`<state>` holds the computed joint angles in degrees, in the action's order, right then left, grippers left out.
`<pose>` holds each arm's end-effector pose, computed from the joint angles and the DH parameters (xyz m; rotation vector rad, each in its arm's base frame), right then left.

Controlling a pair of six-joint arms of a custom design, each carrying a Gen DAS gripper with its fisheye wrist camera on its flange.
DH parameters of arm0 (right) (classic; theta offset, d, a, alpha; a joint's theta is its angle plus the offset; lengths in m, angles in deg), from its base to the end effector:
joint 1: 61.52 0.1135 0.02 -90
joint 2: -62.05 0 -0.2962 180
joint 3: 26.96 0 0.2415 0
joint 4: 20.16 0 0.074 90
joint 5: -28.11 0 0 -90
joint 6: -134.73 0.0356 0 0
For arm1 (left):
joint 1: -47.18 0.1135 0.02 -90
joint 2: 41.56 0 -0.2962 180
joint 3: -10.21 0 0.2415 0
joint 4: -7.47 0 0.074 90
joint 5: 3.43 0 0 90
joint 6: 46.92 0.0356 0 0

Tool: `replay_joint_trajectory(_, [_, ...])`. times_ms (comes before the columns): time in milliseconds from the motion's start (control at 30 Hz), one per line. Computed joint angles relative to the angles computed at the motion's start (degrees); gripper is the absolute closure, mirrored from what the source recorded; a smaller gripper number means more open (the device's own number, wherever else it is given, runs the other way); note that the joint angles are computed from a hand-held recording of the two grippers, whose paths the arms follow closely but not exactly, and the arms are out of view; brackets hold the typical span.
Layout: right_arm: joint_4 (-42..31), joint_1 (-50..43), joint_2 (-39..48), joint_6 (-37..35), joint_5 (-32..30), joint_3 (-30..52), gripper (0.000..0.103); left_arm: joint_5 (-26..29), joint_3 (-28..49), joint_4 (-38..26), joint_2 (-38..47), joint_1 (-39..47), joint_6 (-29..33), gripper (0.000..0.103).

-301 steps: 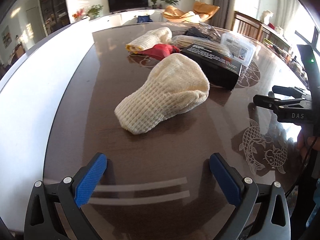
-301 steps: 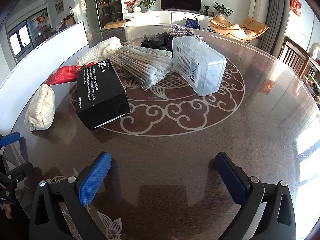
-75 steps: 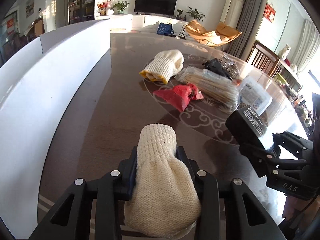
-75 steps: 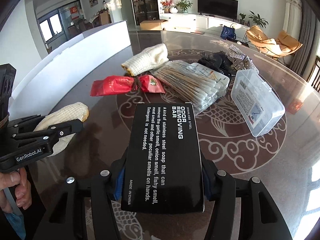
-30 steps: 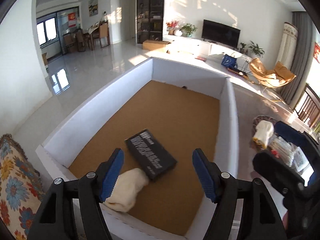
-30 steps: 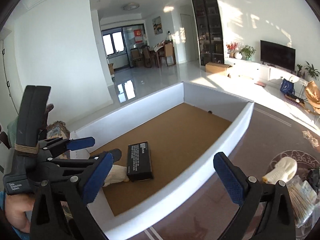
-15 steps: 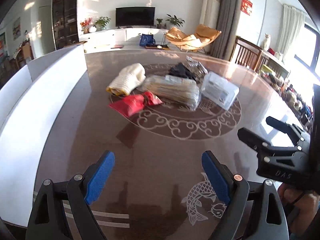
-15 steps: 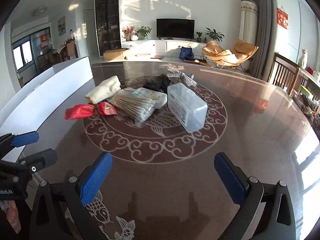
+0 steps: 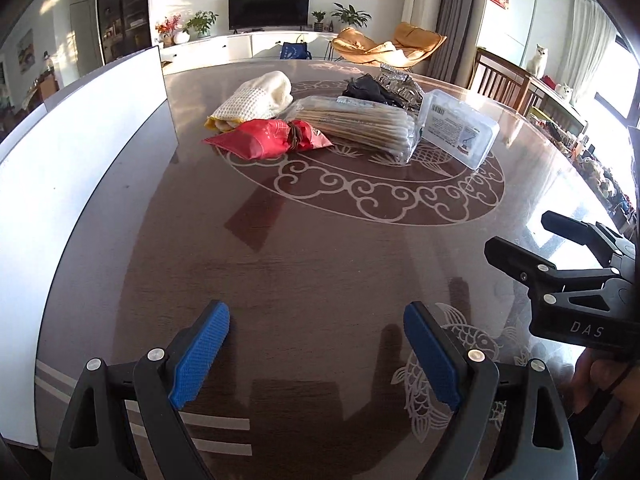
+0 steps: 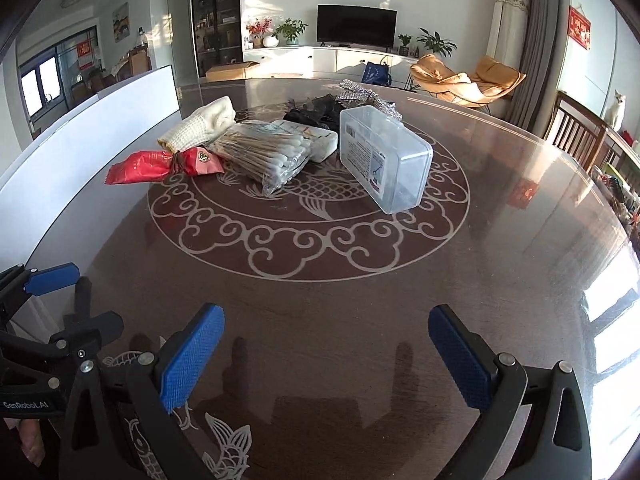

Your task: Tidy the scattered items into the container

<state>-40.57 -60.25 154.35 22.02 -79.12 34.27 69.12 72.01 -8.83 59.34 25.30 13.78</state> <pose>0.3057 0.0173 0.2003 -0.6284 2.3421 0.2031 0.3053 -0.1111 0.1632 -0.2778 2.4583 0.0096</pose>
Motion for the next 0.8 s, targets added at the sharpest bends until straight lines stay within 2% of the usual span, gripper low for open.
replay_joint_trajectory(267, [-2.51, -1.87, 1.77, 3.29, -1.22, 2.52, 0.001, -3.18, 2.31, -2.54, 1.80, -1.59, 0.69, 0.011])
replay_joint_trajectory(367, [-3.00, -1.54, 2.31, 3.76, -0.54, 3.02, 0.001, -1.97, 1.89, -1.83, 1.56, -1.28, 0.36, 0.004])
replay_joint_trajectory(500, [-3.16, -1.11, 2.68, 3.85, 0.08, 3.23, 0.001, -2.94, 2.55, -2.47, 2.38, -1.92, 0.84, 0.000])
replay_joint_trajectory(800, [-4.26, -0.28, 3.92, 3.99, 1.16, 4.26, 0.001, -3.48, 1.89, -1.28, 2.33, -2.09, 0.53, 0.000])
